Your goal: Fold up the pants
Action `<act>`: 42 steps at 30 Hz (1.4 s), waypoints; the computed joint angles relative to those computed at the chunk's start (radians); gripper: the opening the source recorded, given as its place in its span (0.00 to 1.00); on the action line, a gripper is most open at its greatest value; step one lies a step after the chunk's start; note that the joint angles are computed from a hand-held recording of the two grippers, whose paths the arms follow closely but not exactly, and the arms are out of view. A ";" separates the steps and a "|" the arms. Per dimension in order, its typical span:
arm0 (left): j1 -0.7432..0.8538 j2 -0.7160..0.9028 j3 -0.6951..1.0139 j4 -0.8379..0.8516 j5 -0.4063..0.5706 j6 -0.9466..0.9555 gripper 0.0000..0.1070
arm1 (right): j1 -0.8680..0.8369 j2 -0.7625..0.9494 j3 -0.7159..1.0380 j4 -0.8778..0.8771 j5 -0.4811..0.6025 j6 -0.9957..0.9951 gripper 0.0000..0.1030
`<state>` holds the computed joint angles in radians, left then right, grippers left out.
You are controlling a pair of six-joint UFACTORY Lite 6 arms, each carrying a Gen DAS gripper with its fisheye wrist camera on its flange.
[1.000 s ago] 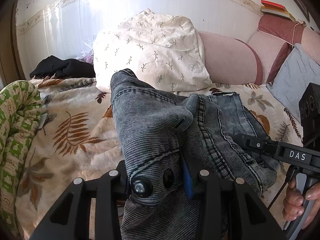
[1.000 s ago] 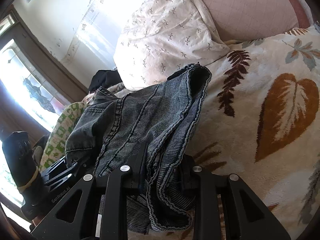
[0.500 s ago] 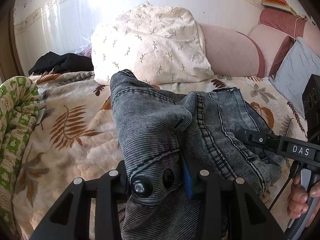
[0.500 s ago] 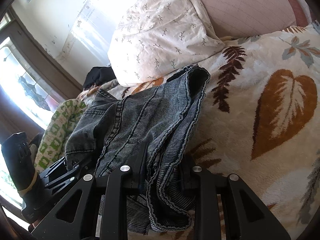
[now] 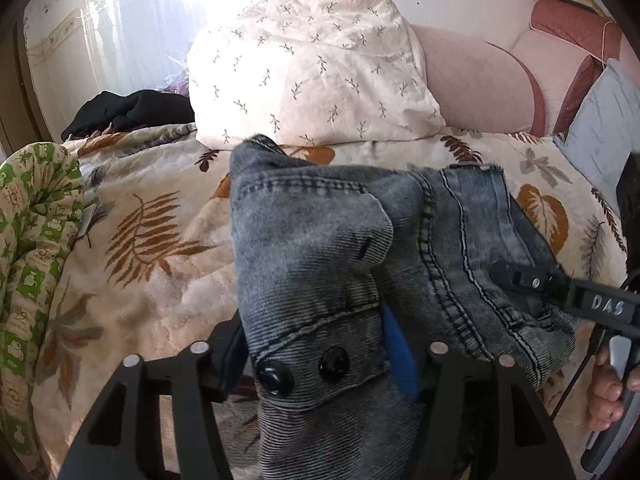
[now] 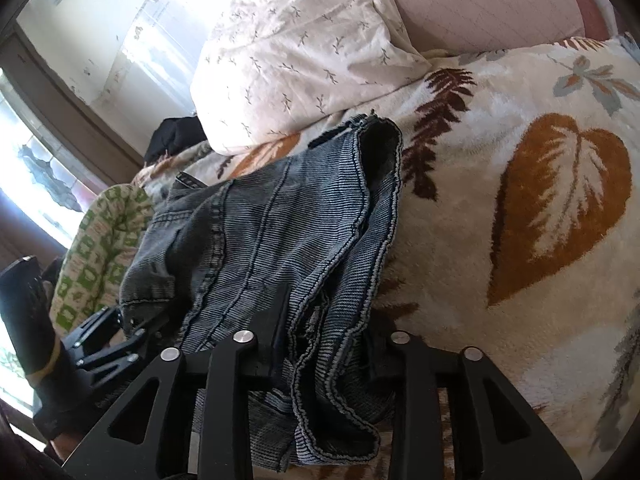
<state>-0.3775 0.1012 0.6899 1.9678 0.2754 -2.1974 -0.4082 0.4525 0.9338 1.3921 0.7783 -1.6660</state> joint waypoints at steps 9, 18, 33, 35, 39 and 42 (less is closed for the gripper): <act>0.036 -0.137 -0.031 0.007 0.023 0.078 0.77 | 0.002 -0.038 0.006 -0.064 -0.065 0.061 0.52; 0.154 -0.051 0.057 0.300 0.070 -0.275 0.80 | -0.026 -0.251 -0.135 0.255 -0.064 -0.302 0.52; 0.068 0.181 0.158 -0.032 0.226 0.064 0.80 | 0.057 -0.057 -0.003 0.084 0.024 -0.110 0.49; 0.066 0.201 0.159 0.006 0.223 0.029 0.80 | 0.065 0.000 0.034 0.041 -0.004 -0.047 0.50; 0.056 0.264 0.176 0.036 0.263 -0.003 0.81 | 0.036 0.094 0.097 0.000 0.034 0.028 0.49; 0.097 0.249 0.173 0.057 0.200 -0.030 0.83 | 0.034 0.086 0.103 -0.033 0.012 0.080 0.53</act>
